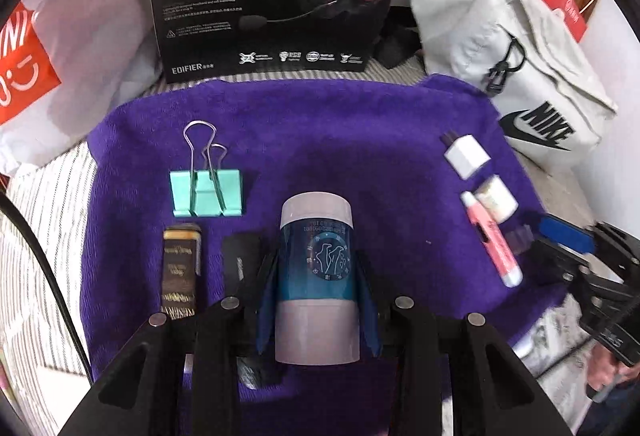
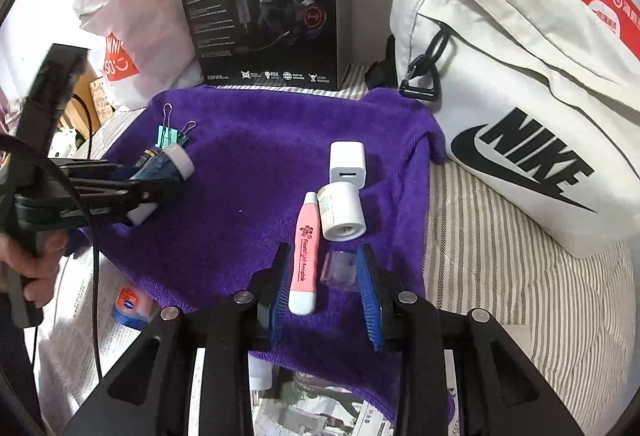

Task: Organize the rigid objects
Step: 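Carry the container and highlighter onto the towel and release the highlighter from the right gripper, then release the container from the left gripper while the right gripper grasps the white USB cap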

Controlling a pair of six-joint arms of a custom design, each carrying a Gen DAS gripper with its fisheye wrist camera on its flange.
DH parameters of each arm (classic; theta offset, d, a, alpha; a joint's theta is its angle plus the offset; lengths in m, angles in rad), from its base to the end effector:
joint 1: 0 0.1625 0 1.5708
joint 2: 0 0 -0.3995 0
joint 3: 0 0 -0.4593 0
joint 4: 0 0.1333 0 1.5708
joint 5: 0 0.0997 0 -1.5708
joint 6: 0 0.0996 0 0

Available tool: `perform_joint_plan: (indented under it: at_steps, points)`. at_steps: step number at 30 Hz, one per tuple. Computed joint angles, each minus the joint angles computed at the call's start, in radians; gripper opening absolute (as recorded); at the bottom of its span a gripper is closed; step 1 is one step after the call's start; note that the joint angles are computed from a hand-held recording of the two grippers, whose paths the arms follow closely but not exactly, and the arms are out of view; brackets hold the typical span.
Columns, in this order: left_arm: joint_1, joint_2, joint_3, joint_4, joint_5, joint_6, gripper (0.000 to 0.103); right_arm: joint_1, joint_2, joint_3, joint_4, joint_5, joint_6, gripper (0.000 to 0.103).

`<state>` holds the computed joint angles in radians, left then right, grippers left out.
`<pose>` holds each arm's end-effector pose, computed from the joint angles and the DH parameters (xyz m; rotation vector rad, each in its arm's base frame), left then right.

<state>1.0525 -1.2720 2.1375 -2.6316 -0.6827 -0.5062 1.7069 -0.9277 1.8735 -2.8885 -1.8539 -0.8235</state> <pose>-0.0773 -0.5607 0.1523 -0.0954 2.3518 -0.7490 0.1908 -0.6157 0.0569 1.1957 -2.4565 0.3526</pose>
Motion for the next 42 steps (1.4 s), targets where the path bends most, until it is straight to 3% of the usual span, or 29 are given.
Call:
perform_joint_plan:
  at_steps: [11, 21, 30, 42]
  points:
    - [-0.007, 0.045, -0.032, 0.036, 0.070, 0.035, 0.034, -0.009, -0.011, 0.011, 0.014, 0.014, 0.018, 0.033]
    - [-0.022, 0.020, -0.018, 0.099, 0.064, 0.021, 0.039, -0.019, -0.040, 0.025, 0.010, 0.024, 0.018, 0.033]
    - [-0.045, -0.005, -0.009, 0.205, 0.050, -0.092, 0.042, -0.028, -0.088, 0.063, 0.004, 0.036, 0.015, 0.034]
    - [-0.139, -0.097, 0.086, 0.294, 0.080, -0.243, 0.048, -0.041, -0.201, 0.184, -0.015, 0.052, -0.019, 0.034]
